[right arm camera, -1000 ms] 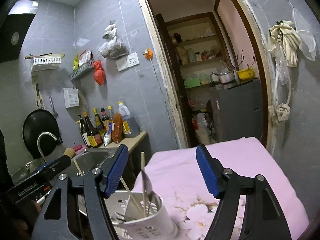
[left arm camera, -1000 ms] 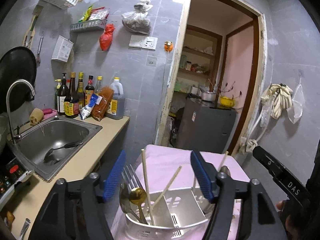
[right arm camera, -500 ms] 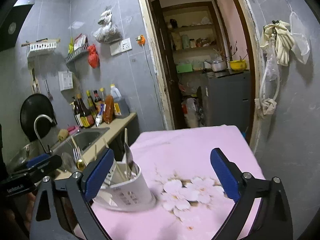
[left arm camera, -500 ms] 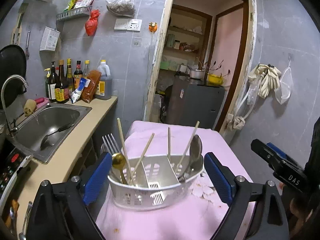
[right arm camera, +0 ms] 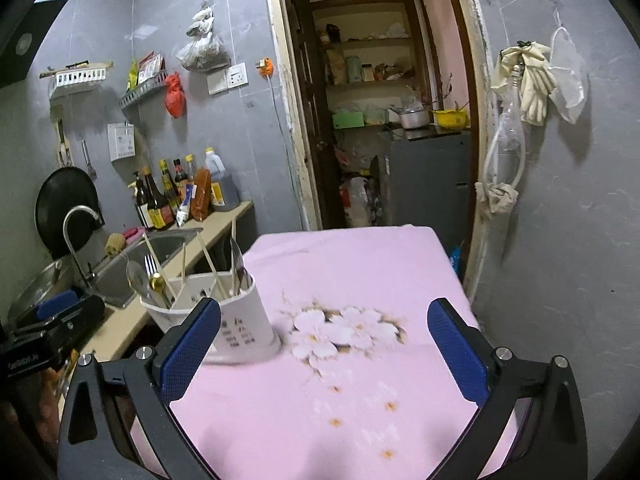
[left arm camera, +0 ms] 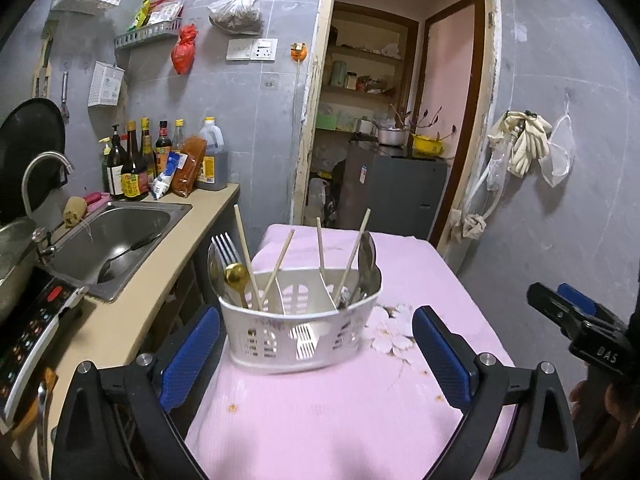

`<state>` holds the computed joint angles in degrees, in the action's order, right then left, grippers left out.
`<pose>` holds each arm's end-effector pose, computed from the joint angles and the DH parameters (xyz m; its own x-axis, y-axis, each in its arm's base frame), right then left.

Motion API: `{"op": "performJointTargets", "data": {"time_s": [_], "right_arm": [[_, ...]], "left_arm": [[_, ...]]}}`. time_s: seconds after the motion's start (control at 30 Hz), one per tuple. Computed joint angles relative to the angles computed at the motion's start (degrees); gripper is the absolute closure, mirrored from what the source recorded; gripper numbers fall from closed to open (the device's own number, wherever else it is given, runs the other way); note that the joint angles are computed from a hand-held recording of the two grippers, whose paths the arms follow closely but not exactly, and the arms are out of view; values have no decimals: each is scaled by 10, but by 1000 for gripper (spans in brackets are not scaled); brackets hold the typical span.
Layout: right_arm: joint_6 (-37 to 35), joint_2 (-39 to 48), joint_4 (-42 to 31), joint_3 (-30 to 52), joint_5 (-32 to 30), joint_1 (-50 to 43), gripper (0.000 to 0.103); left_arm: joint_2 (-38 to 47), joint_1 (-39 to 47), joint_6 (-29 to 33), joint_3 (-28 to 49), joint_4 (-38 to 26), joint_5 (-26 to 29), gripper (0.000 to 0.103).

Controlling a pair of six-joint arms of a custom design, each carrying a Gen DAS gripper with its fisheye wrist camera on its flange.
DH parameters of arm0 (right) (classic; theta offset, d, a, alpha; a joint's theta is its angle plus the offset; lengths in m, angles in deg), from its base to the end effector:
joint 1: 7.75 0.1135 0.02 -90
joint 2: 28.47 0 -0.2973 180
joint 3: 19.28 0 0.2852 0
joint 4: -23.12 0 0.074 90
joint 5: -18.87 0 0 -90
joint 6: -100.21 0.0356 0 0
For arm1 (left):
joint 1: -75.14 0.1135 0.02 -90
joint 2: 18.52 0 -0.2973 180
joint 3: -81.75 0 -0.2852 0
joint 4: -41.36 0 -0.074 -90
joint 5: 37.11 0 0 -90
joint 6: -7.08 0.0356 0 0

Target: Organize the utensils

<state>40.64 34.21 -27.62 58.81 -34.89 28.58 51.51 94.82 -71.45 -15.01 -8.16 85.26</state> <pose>0.2077 0.1266 0.3940 -0.4469 0.1784 -0.8766 0.1590 0.9802 0.1184 0.2700 0.0763 0.3965 -0.5222 -0.0084 -0.8528 0.2302 0.9614 -0.1505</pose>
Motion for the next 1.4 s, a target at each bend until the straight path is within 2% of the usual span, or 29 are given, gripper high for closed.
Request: {"op": "performJointTargets", "data": {"time_s": [0.37,0.7,0.97,1.23,1.4], "right_arm": [[86,-85,-149,-1,102,109,1],[175,-95,-240,11,147,188,1],[200,-109,-254,-3,202,235,1],[180,-115,-231,-19,187,226,1],[168,-119,-211,-25,182,215,1]], "left_arm": [[-82,33,21,-39,-47,5,6],[-126,68,63,-60,-98,42,6],[-152,84,76,-77,-99,56,6],[-163,82,59,-97,-71,47,6],[-162,85,64,-94,-84,55,6]]}}
